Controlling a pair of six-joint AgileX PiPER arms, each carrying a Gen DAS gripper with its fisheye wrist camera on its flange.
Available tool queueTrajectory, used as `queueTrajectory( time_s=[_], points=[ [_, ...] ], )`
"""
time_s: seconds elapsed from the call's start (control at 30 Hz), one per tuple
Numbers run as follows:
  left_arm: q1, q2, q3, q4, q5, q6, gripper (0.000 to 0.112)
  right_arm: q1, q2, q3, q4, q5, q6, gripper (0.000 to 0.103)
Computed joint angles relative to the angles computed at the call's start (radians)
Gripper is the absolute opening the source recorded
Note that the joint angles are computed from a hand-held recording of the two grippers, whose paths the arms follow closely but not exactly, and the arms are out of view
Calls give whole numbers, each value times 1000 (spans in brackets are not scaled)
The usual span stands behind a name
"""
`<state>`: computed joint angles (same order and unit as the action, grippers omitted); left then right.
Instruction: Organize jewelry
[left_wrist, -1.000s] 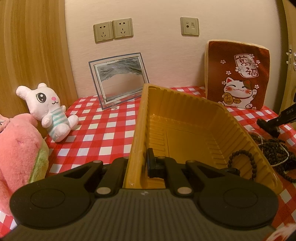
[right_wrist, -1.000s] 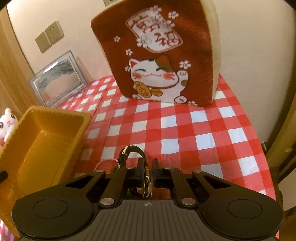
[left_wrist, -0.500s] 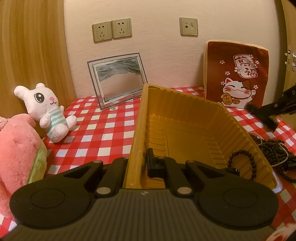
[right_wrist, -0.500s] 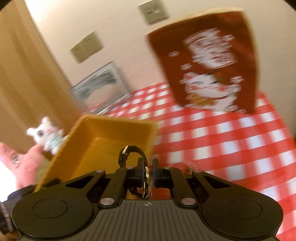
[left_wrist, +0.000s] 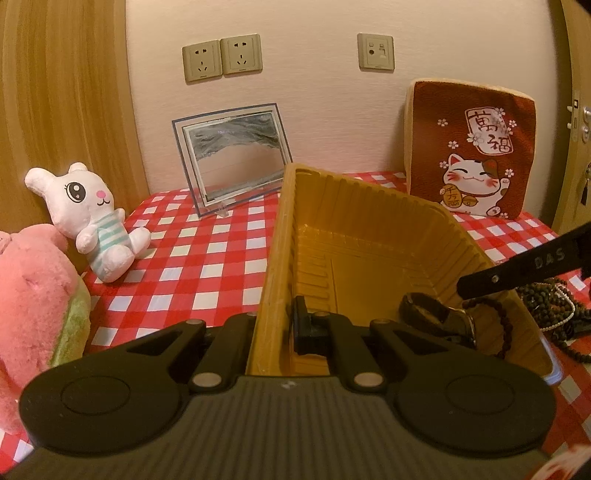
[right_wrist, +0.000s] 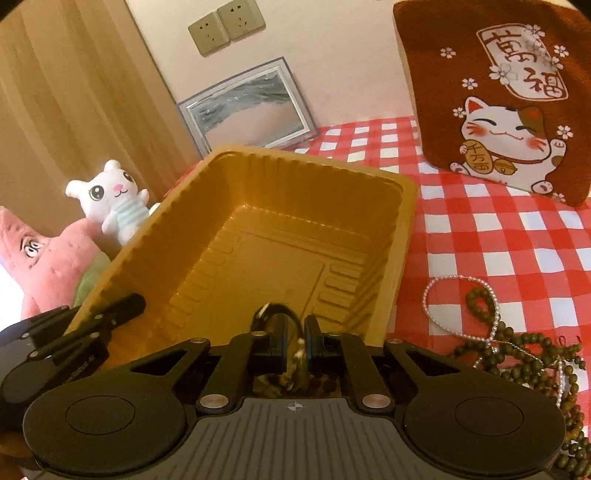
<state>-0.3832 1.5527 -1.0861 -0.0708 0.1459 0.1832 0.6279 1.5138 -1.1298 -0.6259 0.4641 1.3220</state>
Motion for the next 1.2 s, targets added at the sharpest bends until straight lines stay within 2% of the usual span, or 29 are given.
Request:
queueTrajectory(
  time_s=[0.07, 0.13, 0.2, 0.33, 0.47, 0.63, 0.73, 0.83, 1.0, 1.2],
  points=[
    [3, 2, -2, -31, 1, 31, 5, 20, -42, 27, -77, 7, 78, 17],
    [3, 3, -2, -31, 1, 31, 5, 48, -98, 65, -171, 22, 170, 33],
    [4, 4, -3, -36, 2, 34, 5, 94, -163, 117, -257, 75, 261, 44],
    [4, 6, -5, -45, 5, 38, 5, 185, -286, 206, -276, 225, 339, 46],
    [7, 2, -2, -77, 7, 68, 5, 250, -402, 291, -189, 380, 358, 46],
    [8, -3, 9, -70, 7, 60, 5, 254, -517, 376, -123, 500, 379, 45],
    [8, -3, 9, -71, 10, 68, 5, 222, -566, 401, -105, 515, 361, 45],
    [10, -3, 10, -88, 9, 84, 5, 181, -575, 396, -73, 483, 240, 43],
    [10, -2, 7, -84, 8, 72, 5, 163, -470, 335, -42, 422, -79, 28],
    [10, -2, 7, -86, 9, 73, 5, 144, -396, 317, -35, 364, -233, 26]
  ],
)
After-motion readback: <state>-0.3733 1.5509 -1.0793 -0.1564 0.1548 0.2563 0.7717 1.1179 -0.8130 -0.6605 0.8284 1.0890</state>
